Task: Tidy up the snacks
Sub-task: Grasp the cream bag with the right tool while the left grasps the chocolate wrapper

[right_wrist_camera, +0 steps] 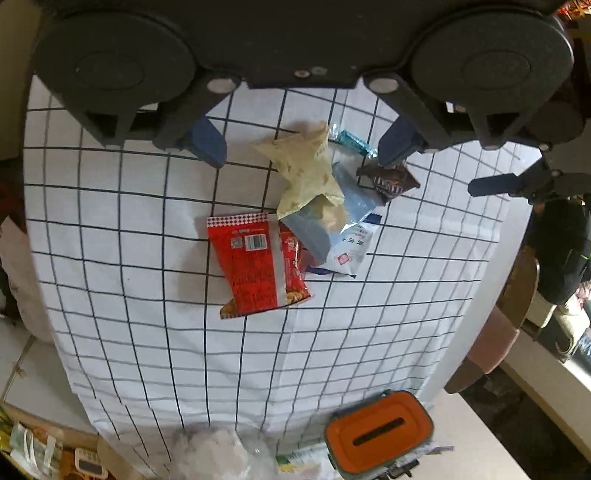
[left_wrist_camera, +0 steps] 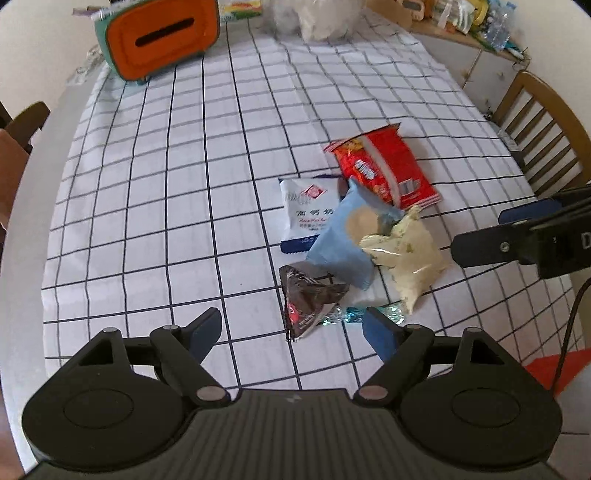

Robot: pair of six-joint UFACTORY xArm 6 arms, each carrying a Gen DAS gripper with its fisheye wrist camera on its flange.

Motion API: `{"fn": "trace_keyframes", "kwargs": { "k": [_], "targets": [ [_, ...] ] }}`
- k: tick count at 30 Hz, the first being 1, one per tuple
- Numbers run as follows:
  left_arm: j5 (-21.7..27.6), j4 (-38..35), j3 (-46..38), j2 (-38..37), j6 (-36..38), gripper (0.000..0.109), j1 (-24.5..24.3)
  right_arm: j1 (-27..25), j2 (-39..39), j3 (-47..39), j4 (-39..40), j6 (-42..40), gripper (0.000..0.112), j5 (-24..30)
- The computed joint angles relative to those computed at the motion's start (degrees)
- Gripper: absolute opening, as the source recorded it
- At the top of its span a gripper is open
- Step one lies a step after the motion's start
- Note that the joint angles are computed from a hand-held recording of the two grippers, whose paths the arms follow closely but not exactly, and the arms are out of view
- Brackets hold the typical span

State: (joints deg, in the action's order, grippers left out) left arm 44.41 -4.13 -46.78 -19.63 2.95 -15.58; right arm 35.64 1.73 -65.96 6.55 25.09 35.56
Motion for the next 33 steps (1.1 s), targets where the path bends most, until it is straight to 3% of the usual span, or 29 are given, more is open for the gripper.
{"fn": "trace_keyframes", "kwargs": {
  "k": [14, 19, 26, 33],
  "targets": [
    [-0.5, -2.7, -3.1, 7.5, -1.3, 0.082, 0.5, 0.3, 9.4, -6.3, 0.6, 3.4, 0.071, 1.5],
    [0.3, -4.2, -4.1, 9.0, -1.2, 0.066, 0.8, 0.8, 10.9, -7.5, 0.4, 3.4, 0.062, 2.1],
    [0.9, -6.3, -4.9, 10.4, -0.7, 0.055, 1.0, 1.1, 11.7, -8.1, -0.1, 3.1, 0.051, 2.2],
    [1.0, -6.8, -5.1, 10.6, -0.3, 0.037, 1.4, 1.0, 11.5, -7.5, -0.1, 2.6, 0.038, 1.4]
  ]
}}
